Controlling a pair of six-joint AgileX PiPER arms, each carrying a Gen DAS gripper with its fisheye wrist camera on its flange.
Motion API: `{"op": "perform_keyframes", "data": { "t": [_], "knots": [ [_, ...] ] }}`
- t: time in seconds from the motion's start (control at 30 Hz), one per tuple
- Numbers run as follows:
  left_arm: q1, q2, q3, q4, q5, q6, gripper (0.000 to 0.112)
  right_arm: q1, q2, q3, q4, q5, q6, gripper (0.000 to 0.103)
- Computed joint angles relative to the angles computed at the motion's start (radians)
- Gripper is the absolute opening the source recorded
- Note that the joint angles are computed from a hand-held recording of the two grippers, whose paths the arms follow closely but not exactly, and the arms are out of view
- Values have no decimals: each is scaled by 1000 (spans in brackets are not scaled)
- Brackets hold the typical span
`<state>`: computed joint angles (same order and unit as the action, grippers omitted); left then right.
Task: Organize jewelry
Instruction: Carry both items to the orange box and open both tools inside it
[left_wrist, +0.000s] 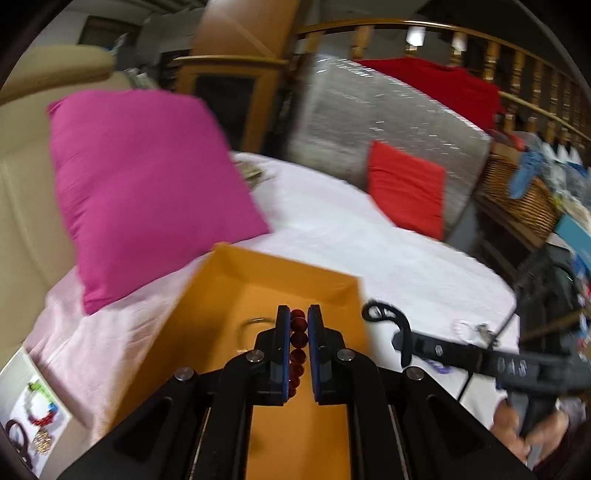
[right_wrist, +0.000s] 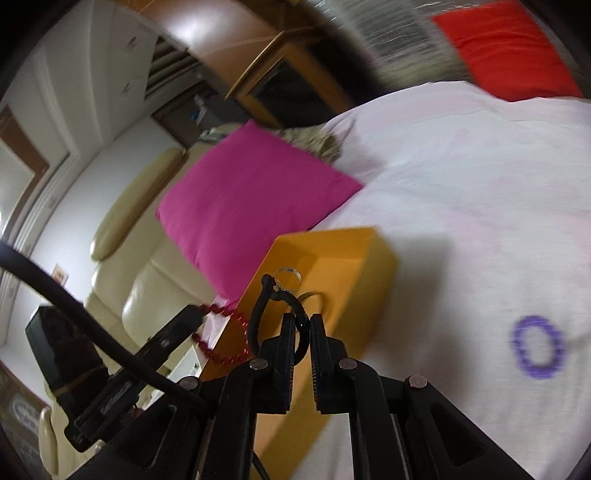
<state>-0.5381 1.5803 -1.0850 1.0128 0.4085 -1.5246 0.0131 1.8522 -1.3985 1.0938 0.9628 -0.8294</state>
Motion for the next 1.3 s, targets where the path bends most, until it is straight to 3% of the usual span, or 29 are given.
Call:
{"op": "perform_keyframes", "data": {
  "t": [0.13, 0.23, 0.33, 0.4, 0.53, 0.67, 0.83, 1.03, 1.3],
  "knots": [
    [55, 23, 5, -96, -13, 77, 9, 110, 23, -3, -54, -71, 24, 9],
    [88, 72, -31, -260, -4, 228, 9, 163, 33, -5, -105, -121, 40, 9],
    [107, 133, -79, -368, 49, 325, 9, 207, 31, 8, -172, -194, 63, 10],
    [107, 162, -106, -387, 90, 345, 9, 224, 39, -3, -218, -214, 89, 12],
    [91, 156, -99, -320, 144, 268, 10, 212, 68, -45, -237, -160, 110, 14],
    [43, 142, -102, -195, 204, 135, 19, 141, 41, -21, -166, -146, 55, 15],
    [-45, 178, -187, -111, 254, 81, 19, 32, 0, 9, -141, -132, 44, 15],
    [-190, 289, -384, -64, 335, 152, 34, -129, -24, 25, -182, -78, 47, 15],
    [-302, 506, -731, -194, 378, 372, 49, -422, -21, -34, -188, 43, 0, 15]
  ]
}}
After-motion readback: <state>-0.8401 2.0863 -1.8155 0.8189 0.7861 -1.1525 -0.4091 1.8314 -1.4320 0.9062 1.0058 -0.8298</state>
